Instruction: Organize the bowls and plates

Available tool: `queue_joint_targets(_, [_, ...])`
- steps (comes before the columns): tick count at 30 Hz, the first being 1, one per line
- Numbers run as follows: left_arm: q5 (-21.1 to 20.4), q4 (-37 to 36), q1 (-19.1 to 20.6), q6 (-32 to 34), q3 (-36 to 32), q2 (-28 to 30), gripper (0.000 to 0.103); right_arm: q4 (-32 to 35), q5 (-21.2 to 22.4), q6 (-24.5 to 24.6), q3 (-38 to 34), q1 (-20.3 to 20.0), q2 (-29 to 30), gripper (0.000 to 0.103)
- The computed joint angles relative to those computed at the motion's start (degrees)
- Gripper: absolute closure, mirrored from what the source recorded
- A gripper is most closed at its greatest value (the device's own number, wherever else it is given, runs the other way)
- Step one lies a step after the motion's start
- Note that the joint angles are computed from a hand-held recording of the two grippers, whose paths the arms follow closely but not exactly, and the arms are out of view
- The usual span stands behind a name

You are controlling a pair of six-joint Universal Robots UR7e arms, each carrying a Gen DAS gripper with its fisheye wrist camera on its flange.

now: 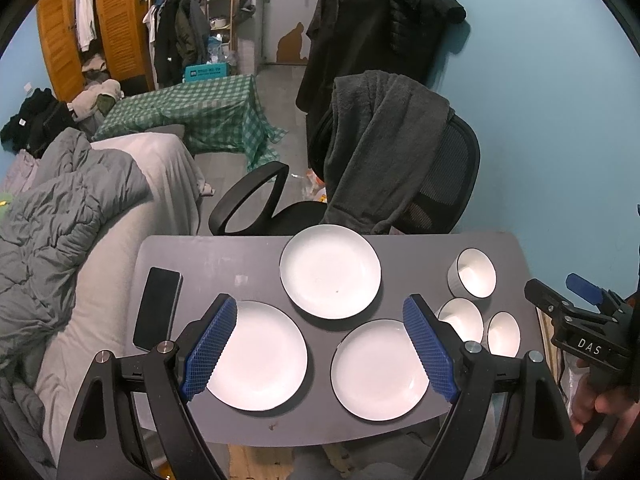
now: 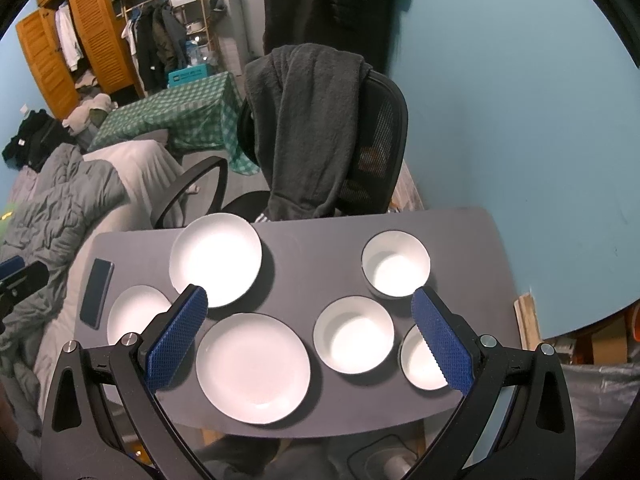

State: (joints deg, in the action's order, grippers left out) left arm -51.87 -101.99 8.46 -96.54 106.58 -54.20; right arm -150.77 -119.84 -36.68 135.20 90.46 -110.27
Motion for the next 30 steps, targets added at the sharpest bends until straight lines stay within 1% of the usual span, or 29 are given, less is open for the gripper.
queue_joint_targets(12, [0.5, -0.3, 0.6, 0.0, 0.8, -1.0, 0.017, 0.4, 0.0, 0.6, -0.7, 0.4, 1.2, 0.002])
queue_joint_targets(21, [0.4, 1.4, 0.6, -1.5, 2.6, -3.0, 0.017, -0.1, -0.3, 0.8, -0.9, 0.9, 3.0, 0.002])
queue_joint_targets(25, [0.3, 3.8, 0.8, -2.5, 2.7, -3.5, 0.017, -0.2, -0.9, 1.1, -0.8, 1.2, 4.2, 0.002])
queue_joint_targets(28, [0.2, 5.0, 0.9, -3.8, 3.5, -4.5, 0.017, -1.2, -1.0, 0.0, -0.7, 1.2, 5.1, 0.002])
queue_joint_targets(30, [0.1, 5.9, 1.0, -4.7, 3.9, -5.1, 0.017, -2.1, -1.0, -1.7, -0.4, 1.2, 5.7, 0.002])
